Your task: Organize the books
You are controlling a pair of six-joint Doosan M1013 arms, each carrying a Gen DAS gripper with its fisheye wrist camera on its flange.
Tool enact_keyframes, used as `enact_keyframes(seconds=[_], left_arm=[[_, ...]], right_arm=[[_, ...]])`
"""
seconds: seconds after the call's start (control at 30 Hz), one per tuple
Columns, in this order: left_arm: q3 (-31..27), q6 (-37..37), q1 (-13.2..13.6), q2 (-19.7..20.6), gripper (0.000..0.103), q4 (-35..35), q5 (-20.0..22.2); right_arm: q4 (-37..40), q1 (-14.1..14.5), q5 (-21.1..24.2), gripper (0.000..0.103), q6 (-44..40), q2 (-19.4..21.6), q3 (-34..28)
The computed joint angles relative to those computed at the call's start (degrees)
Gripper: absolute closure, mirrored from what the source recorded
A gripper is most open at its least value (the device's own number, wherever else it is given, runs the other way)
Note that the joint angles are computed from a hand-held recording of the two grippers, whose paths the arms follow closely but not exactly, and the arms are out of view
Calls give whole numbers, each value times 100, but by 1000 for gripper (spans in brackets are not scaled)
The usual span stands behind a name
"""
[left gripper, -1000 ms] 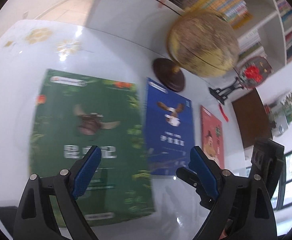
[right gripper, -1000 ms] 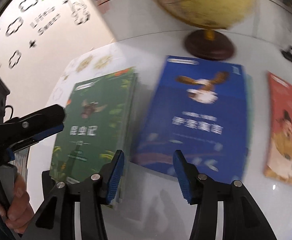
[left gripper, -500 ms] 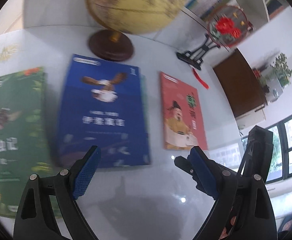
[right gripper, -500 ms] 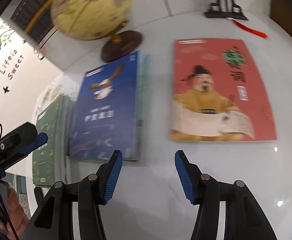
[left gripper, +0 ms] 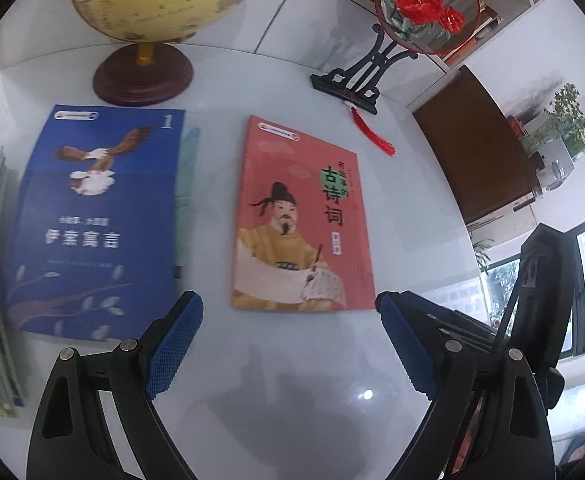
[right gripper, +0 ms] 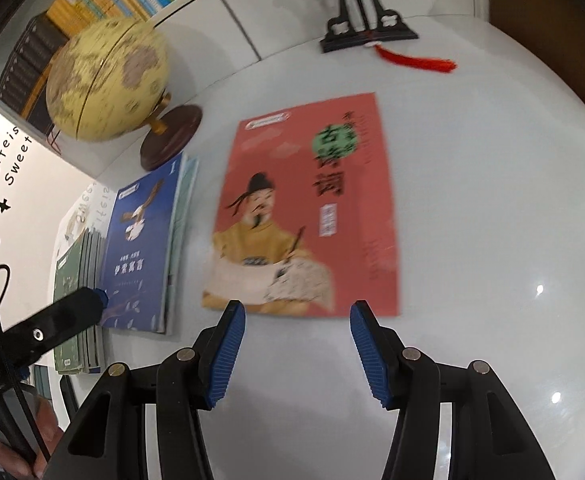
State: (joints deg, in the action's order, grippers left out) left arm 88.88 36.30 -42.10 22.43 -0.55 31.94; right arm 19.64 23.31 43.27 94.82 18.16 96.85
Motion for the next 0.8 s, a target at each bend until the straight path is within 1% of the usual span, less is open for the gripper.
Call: enact_keyframes(seconds=[0.13, 0.23, 0.27, 0.33, 0.47, 0.6, 0.7, 0.8], left_arm=[[-207, -249, -55, 147, 13, 194, 82], [-316, -627, -115, 231, 13, 645, 97], [-356, -653, -119, 268, 13, 694, 110], [-444, -631, -119, 349, 14, 699, 161], [-683, -574, -78, 576, 14, 623, 390], [-813, -593, -39, 724, 14, 556, 506], [-926, -707, -24, 823, 14, 660, 706], [-967, -853, -6, 883, 14, 767, 818]], right_arm=[[-14, -175, 120, 50, -244, 33, -94], [38, -251, 172, 50, -433, 63, -138], [70, -281, 201, 50, -512, 83, -160], [79, -335, 240, 50, -614, 123, -203], [9, -386, 257, 50, -693, 201, -263], [-207, -381, 176, 50, -763, 311, -344], [-204, -387, 144, 50, -896, 378, -404], [-68, -409, 153, 50, -1083, 461, -488]])
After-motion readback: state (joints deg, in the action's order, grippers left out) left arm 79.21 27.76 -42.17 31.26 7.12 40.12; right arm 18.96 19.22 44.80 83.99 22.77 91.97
